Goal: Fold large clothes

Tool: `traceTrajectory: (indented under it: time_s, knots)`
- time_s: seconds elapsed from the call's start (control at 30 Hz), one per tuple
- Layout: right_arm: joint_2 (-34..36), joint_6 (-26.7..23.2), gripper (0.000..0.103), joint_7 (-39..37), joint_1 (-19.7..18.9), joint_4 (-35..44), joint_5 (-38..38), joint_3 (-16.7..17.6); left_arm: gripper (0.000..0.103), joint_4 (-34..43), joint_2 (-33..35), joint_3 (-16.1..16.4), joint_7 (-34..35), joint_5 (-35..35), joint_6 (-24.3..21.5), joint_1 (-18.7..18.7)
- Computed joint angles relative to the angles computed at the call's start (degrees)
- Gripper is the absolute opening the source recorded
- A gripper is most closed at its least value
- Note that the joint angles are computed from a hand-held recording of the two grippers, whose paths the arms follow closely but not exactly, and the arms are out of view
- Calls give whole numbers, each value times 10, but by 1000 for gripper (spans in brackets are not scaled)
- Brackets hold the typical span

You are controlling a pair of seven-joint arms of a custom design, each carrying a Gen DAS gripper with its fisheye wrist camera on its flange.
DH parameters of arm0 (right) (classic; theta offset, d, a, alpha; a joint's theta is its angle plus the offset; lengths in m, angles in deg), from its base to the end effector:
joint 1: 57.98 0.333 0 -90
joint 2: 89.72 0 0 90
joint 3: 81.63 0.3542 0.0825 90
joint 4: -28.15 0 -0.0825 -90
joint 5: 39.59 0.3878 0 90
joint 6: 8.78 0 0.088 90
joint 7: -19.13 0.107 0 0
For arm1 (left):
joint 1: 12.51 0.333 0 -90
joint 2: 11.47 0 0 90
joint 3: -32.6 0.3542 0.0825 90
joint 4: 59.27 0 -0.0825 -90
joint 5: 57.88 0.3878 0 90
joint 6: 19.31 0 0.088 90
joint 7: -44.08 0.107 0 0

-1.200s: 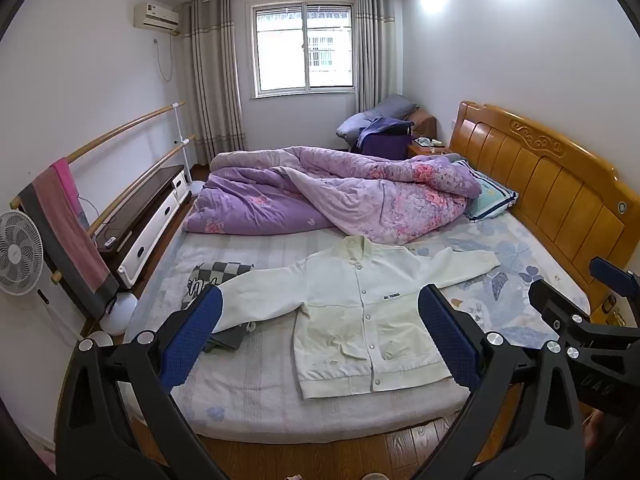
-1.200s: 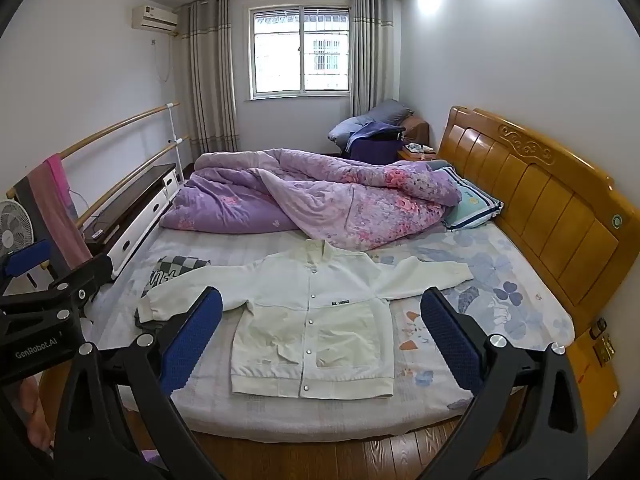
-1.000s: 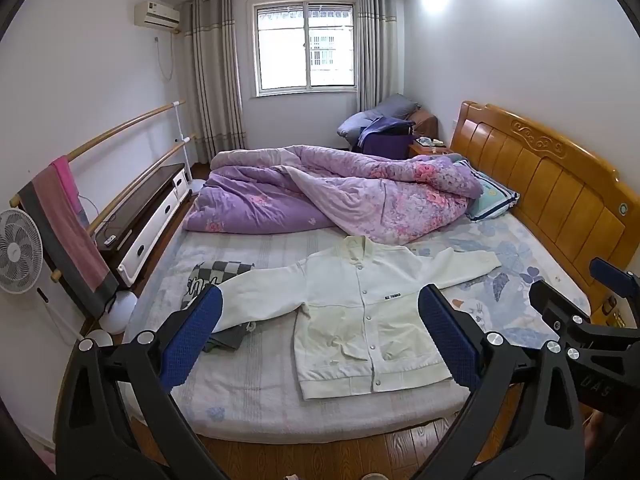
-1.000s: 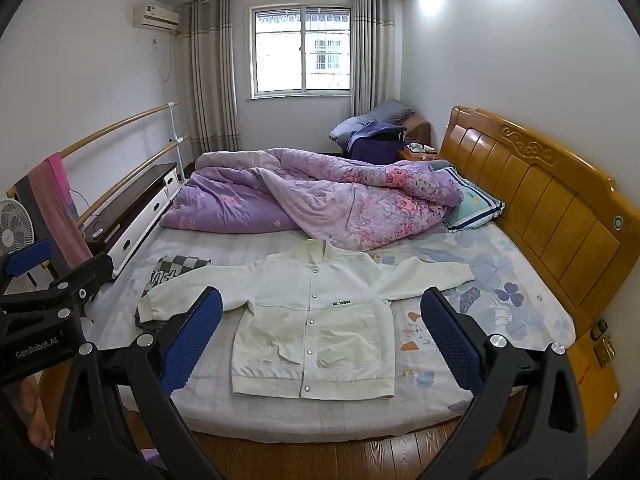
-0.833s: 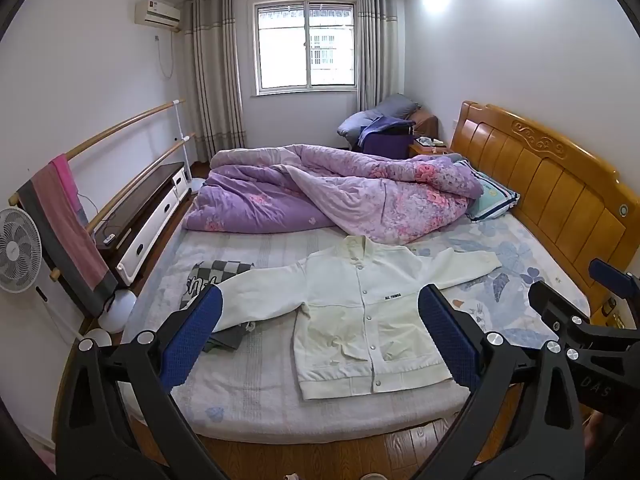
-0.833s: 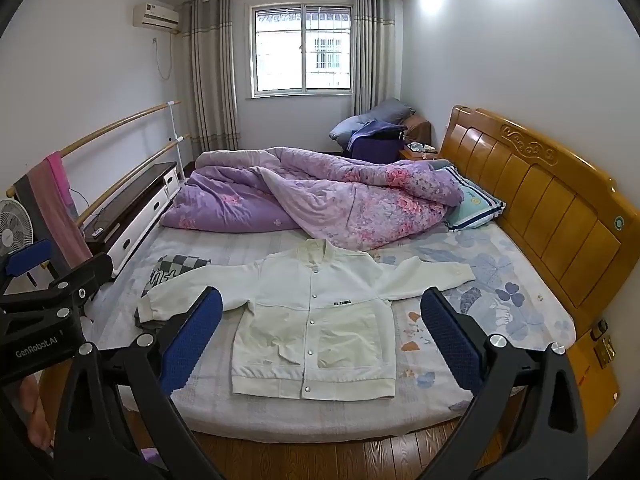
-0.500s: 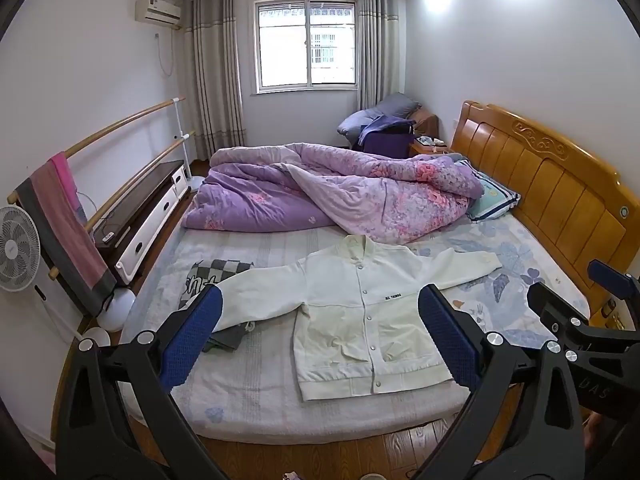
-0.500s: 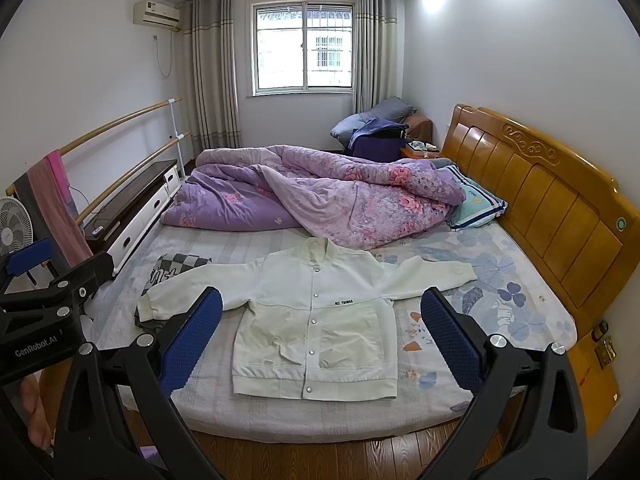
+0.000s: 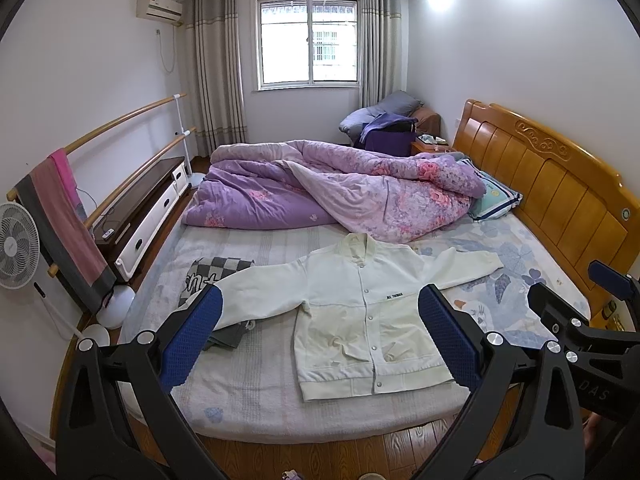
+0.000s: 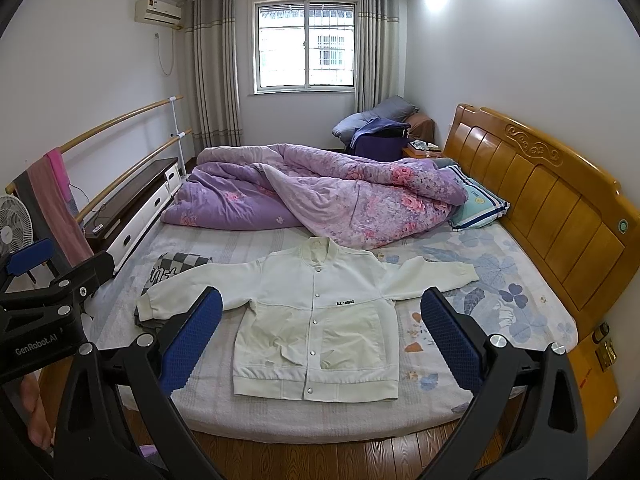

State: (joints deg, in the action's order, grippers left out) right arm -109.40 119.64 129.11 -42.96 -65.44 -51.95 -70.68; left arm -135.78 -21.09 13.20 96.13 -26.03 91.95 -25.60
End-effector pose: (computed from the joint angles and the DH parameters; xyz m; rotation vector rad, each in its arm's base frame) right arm 0.3936 0.2189 0.8879 -1.7359 1.4567 -0.7592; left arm 0.4126 -0.2561 0.9151 -1.6812 1.5451 -0.7801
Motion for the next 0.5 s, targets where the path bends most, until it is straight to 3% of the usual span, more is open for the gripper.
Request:
traceTrajectory:
  time_s: [0.5]
  knots:
    - [2,2,96,1,1,-1,-2,1,98,-22,-10,5,-2,-7,15,4]
